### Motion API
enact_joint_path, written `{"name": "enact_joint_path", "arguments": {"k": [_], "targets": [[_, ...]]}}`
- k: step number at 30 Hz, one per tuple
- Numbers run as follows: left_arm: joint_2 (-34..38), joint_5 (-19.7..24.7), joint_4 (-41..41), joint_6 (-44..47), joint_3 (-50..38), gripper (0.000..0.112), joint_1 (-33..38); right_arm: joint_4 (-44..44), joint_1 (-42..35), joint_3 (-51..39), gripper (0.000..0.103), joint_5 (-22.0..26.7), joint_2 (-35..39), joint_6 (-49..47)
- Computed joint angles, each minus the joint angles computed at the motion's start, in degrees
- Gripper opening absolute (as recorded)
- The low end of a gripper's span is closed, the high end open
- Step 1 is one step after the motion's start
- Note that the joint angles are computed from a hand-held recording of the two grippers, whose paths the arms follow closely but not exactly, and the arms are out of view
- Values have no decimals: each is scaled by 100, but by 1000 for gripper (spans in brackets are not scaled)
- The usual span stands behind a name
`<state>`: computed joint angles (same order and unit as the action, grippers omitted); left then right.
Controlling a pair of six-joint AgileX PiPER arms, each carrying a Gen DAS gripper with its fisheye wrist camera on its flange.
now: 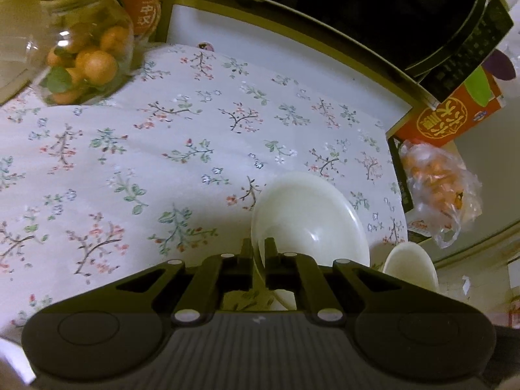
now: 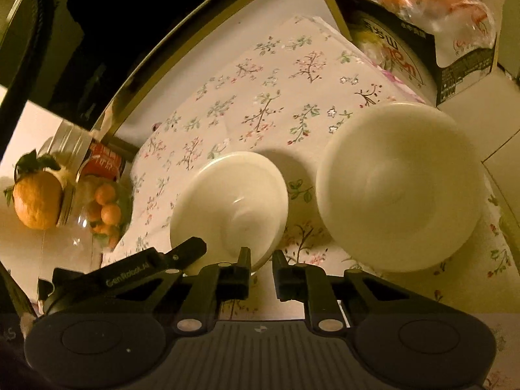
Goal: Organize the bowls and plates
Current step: 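Grasp the rim of a cream bowl with both grippers, then lift the cream bowl and carry it over the plate stack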
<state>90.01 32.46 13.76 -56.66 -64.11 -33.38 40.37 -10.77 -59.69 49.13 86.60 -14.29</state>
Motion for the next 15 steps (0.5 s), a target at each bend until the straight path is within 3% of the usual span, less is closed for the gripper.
{"name": "enact_joint_path", "arguments": {"k": [15], "targets": [[-1178,400,617,-361,416,7,-789,-1007,306,84,13,251,-1131,63]]}}
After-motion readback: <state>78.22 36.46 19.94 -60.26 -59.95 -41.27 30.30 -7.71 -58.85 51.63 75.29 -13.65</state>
